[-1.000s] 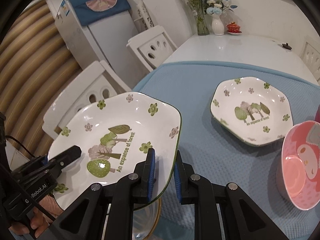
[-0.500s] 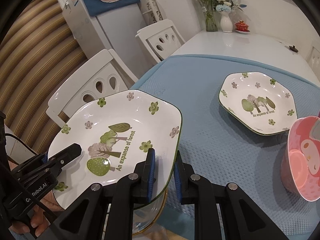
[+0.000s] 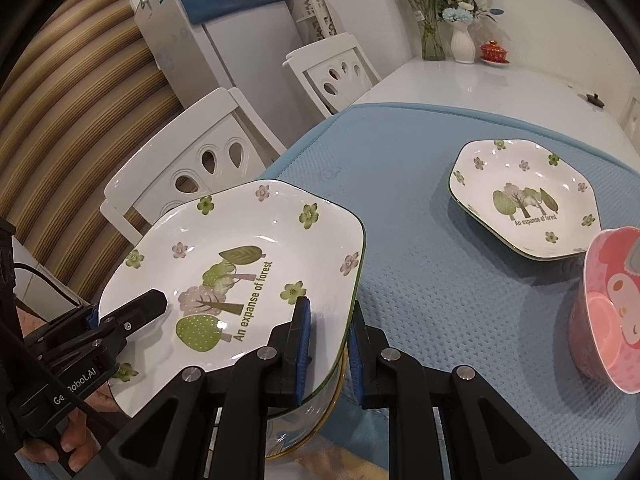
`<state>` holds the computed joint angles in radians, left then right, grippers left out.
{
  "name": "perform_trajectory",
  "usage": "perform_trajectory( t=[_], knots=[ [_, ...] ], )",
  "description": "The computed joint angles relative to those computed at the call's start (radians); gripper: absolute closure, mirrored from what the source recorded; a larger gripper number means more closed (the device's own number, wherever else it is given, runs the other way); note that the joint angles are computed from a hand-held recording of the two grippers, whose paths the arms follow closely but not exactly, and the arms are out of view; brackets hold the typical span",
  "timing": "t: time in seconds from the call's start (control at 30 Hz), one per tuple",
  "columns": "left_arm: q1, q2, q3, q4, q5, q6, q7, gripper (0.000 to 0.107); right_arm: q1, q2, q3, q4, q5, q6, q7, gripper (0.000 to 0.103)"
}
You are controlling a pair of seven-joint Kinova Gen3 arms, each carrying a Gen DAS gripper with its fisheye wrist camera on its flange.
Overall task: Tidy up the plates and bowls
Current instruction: 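Carry the large forest plate toward the table edge with both tools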
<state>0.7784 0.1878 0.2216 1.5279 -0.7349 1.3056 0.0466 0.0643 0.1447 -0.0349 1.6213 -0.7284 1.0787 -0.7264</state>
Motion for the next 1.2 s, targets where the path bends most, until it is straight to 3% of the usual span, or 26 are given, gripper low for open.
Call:
perform_trajectory(
  t=[1.2],
  knots=[
    [-0.034, -0.047, 0.026, 0.089, 0.096, -0.052, 0.085, 0.078, -0.034, 0.012, -0.012, -0.001, 0.058, 0.056, 0.005, 0.086]
  ],
)
